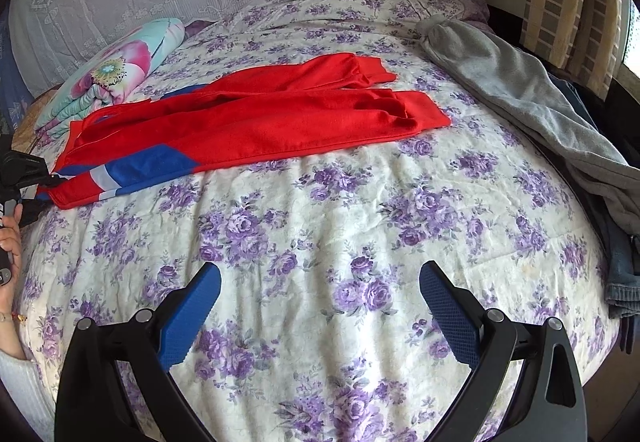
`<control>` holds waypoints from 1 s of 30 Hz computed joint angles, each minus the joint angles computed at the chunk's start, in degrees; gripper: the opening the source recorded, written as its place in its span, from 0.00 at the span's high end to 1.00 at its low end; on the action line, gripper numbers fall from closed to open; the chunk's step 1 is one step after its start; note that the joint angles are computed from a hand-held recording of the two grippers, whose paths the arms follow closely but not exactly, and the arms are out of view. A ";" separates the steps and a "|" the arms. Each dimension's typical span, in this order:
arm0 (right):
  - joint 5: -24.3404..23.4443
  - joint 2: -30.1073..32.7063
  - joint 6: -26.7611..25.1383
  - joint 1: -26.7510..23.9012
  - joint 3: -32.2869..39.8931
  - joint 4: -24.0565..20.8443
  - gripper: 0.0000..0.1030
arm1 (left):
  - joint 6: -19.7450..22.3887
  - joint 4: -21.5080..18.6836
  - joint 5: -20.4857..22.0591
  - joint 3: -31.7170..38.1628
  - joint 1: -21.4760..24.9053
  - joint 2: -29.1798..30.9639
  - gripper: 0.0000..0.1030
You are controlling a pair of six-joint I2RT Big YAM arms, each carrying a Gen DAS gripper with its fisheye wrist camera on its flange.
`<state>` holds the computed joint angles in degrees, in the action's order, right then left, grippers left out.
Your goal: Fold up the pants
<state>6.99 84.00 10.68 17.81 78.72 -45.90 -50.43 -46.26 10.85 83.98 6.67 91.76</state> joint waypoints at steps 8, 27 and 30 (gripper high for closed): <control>-9.98 7.88 -2.70 -7.41 14.39 -9.39 0.03 | 2.94 4.83 -8.95 -7.45 -2.23 -6.77 0.89; -33.03 31.09 22.55 -14.91 34.19 -7.61 0.91 | 5.96 3.25 -9.66 -7.15 -1.36 -5.58 0.89; -32.64 25.16 19.66 -15.73 27.48 -4.88 0.91 | 7.18 2.59 -11.64 -9.55 -2.05 -8.87 0.90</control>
<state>-25.66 109.16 30.34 2.08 106.20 -50.78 -43.26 -43.67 -0.79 74.42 4.62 82.88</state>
